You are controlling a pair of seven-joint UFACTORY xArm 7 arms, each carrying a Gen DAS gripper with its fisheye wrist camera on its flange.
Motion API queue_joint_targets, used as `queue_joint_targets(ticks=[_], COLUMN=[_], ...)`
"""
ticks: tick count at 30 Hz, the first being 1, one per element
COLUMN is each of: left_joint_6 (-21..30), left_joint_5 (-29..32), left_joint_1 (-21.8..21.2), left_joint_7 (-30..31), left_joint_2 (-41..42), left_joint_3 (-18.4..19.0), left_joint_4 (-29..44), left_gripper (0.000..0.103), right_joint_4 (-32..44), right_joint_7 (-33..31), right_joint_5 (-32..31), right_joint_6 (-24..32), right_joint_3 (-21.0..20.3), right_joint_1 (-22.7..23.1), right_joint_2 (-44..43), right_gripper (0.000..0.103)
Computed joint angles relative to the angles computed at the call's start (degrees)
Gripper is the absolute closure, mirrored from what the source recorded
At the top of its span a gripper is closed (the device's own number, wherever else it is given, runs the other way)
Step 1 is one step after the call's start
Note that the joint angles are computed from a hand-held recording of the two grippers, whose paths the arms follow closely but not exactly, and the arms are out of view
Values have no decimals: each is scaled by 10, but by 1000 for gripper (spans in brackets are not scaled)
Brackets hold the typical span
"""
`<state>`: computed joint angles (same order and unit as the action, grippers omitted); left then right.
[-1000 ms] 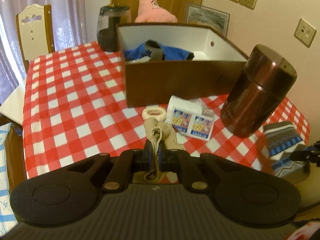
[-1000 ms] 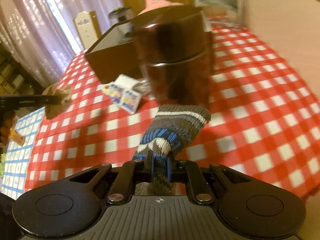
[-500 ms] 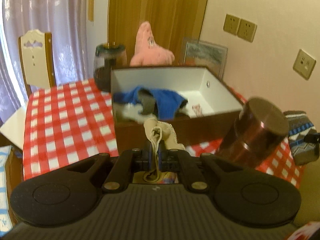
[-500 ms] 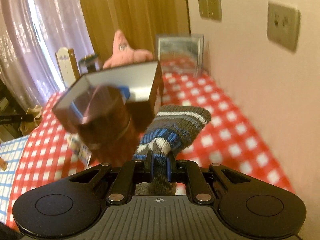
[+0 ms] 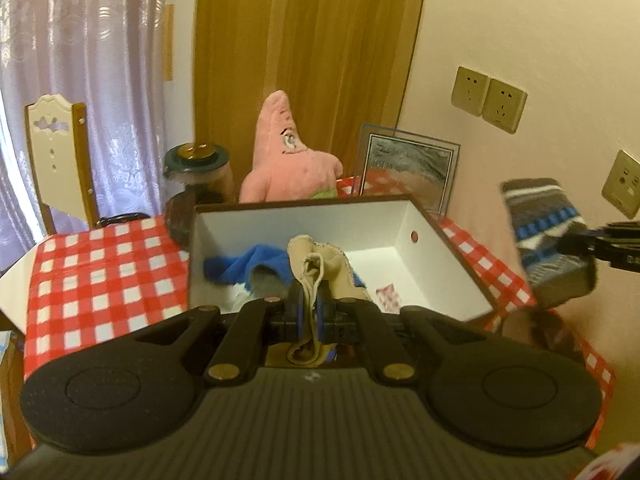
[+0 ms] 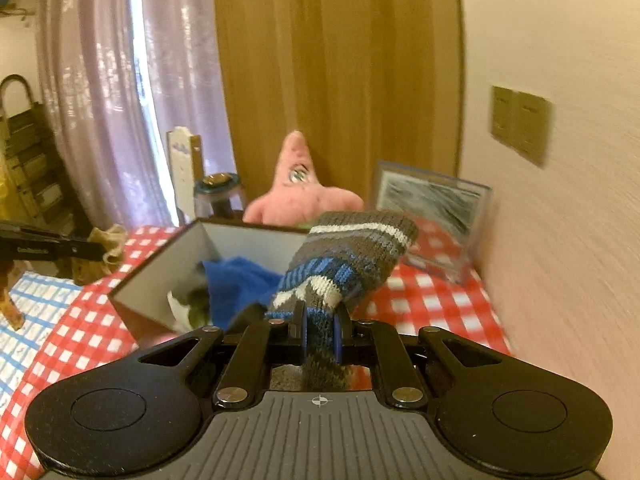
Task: Organize soft objects
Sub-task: 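Carry the stocking toward the box with the left tool while the right tool drops the sock in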
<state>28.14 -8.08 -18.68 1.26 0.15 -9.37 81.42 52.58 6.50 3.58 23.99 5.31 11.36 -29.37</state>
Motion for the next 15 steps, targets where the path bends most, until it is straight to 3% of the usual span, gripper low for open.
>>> queue_joint_targets(ticks=[4, 7, 15], left_joint_6=[9, 20, 76], left_joint_5=[25, 40, 65], left_joint_1=[-9, -17, -41], left_joint_7=[-19, -32, -54], left_joint_2=[58, 102, 215], left_joint_3=[-5, -5, 4], left_joint_4=[64, 113, 251], left_gripper=[98, 98, 98], right_joint_4=[60, 102, 181], right_joint_7=[-81, -144, -250], right_joint_5=[55, 103, 212], right_joint_6=[-17, -11, 2], right_joint_3=[-49, -64, -45], right_joint_1=[48, 61, 37], right_joint_2=[88, 144, 252], right_gripper=[91, 91, 91])
